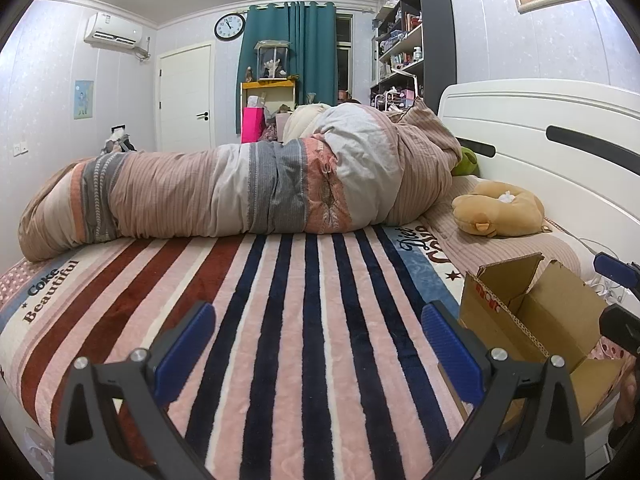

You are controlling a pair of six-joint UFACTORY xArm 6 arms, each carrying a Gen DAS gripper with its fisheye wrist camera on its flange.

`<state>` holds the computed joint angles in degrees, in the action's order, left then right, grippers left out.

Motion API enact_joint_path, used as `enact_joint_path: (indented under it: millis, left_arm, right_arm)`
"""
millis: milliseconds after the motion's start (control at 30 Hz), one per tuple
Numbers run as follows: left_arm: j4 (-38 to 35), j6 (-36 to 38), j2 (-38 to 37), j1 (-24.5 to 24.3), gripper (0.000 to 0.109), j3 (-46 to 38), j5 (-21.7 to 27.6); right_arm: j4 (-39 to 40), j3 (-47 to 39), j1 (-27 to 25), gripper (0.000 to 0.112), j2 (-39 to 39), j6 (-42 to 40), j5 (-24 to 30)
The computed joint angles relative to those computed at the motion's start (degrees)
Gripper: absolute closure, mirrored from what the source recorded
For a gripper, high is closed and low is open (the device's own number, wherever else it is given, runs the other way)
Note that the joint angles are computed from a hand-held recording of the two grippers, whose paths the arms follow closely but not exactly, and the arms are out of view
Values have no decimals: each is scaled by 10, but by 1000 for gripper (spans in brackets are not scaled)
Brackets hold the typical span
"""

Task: Organize rigid objects

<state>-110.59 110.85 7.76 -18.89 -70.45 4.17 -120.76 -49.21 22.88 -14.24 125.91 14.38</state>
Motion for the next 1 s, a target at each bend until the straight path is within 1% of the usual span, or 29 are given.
enact_joint_path:
  millis: [700, 1000]
  left_arm:
    - [7, -8, 0, 1, 6, 1, 1]
    - [3, -4, -1, 0, 6, 2, -1]
  right_arm:
    - [-6, 1, -3, 9, -2, 5, -3]
    - [17, 2, 4, 9, 0, -8, 8]
